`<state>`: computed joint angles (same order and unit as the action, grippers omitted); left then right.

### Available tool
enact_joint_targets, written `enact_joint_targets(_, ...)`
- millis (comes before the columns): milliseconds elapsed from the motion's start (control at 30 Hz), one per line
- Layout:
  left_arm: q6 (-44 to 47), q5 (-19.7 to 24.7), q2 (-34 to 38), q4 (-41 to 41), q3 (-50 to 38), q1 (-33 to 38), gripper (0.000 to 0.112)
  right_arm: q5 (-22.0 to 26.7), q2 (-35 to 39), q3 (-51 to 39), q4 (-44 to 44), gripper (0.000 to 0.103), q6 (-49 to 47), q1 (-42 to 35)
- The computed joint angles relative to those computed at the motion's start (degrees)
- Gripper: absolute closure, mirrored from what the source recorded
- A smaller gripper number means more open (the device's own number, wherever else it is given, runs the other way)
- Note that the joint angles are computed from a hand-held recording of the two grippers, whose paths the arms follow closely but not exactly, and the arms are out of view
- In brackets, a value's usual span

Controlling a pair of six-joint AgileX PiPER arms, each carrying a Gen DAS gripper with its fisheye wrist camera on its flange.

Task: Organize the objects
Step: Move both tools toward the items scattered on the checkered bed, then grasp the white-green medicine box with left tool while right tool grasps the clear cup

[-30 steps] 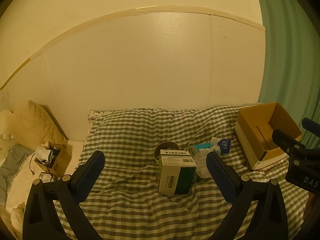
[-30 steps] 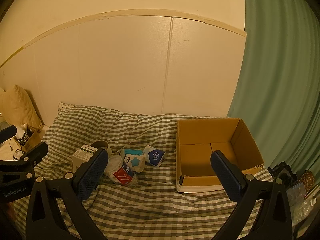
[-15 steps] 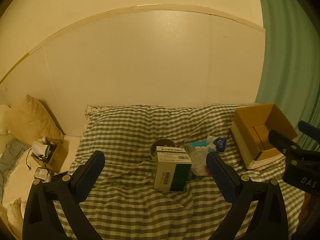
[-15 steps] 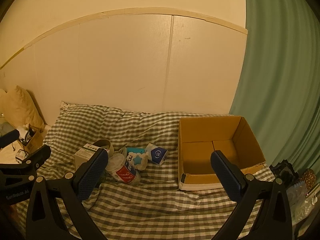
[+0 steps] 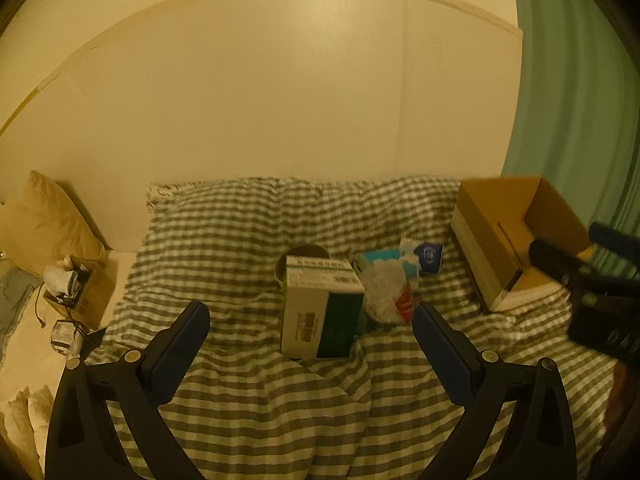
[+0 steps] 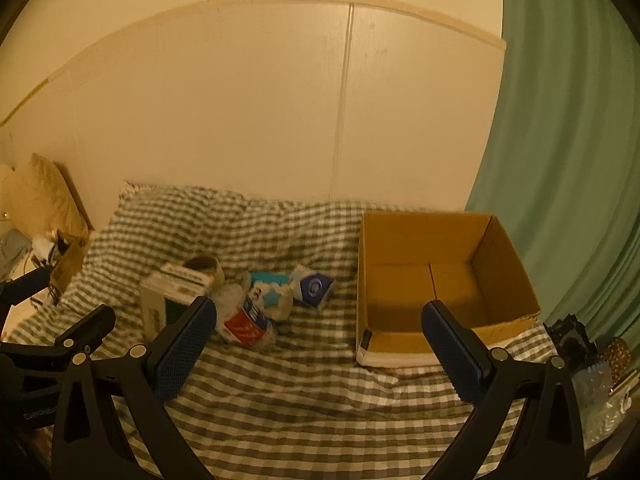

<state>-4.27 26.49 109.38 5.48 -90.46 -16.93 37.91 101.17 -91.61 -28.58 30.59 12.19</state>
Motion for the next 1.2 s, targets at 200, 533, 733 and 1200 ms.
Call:
enact_joint_targets(200, -0.52, 1.32, 6.98, 1.01, -3.8, -0.67, 0.009, 0.28, 2.22, -0.53, 3.0, 0.0, -1.81, -2.57)
enact_joint_targets(533, -0.18, 7.93, 21.07, 2.97, -19.42, -1.23, 0.009, 2.79, 8.23, -4.57, 2.01, 0.0, -2.68, -2.07)
enact_joint_targets(733, 10.33, 15.75, 28.65, -12.12, -31.63, 2.67, 0.021, 4.7, 11.72, -6.88, -0.33, 0.0, -2.53, -0.29)
enact_joint_targets(1200, 19.55, 11.51, 20.79, -18.11, -25.7, 7.78, 0.03, 14.33, 23.79, -23.07, -3.15, 0.0, -3.4, 4.53)
